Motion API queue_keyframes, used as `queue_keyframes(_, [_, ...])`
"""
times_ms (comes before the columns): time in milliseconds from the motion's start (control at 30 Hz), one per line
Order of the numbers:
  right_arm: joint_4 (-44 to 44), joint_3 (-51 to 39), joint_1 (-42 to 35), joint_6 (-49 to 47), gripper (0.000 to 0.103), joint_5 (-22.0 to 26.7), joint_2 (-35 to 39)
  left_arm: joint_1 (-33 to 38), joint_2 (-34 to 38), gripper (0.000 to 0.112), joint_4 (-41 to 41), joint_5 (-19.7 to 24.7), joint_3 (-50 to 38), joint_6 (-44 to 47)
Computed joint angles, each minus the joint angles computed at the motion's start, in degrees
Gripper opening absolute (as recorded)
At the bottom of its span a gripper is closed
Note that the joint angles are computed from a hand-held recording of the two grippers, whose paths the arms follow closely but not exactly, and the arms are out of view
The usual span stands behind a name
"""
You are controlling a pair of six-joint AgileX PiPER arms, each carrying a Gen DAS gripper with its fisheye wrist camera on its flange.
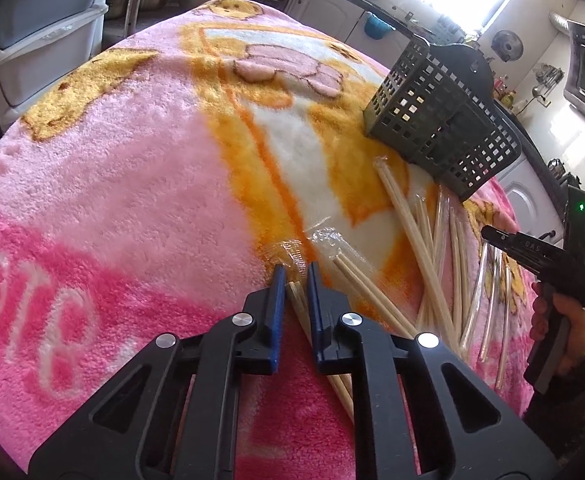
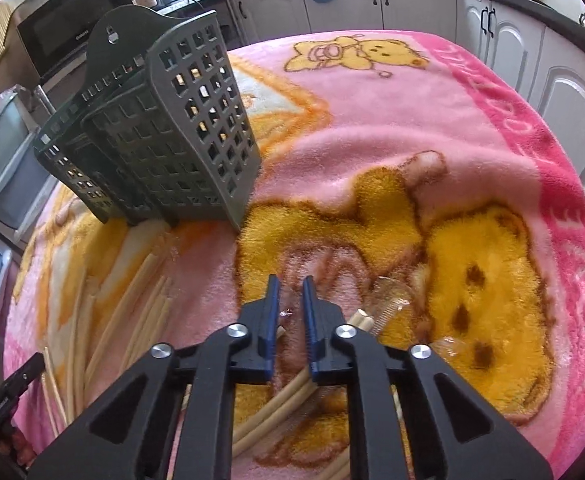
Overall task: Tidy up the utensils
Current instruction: 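Close the left tool on a wrapped chopstick while the right tool grasps another chopstick, then lift the held chopsticks upright with both tools and carry them above the green caddy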
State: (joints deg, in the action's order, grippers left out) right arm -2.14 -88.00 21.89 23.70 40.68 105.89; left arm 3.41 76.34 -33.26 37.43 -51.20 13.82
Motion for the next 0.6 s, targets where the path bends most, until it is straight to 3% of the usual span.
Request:
queue_keyframes(367, [9.4, 2.7, 0.1, -8.6, 0.003, -8.4, -6.4, 6.2, -1.7, 0.004, -5.3, 2.1, -2.7, 5.8])
queue_keyframes(533, [9.1, 2.2, 1.7, -10.8, 0.003, -10.3, -9.9, 6.9, -2.3, 0.003, -5.5, 2.5, -6.5, 6.2])
queue_keyframes(600, [5.0, 1.9, 3.1, -9.0, 0.002, -11.1, -11.1, 6.3, -2.3, 0.003, -5.0, 2.4, -8.3, 5.5])
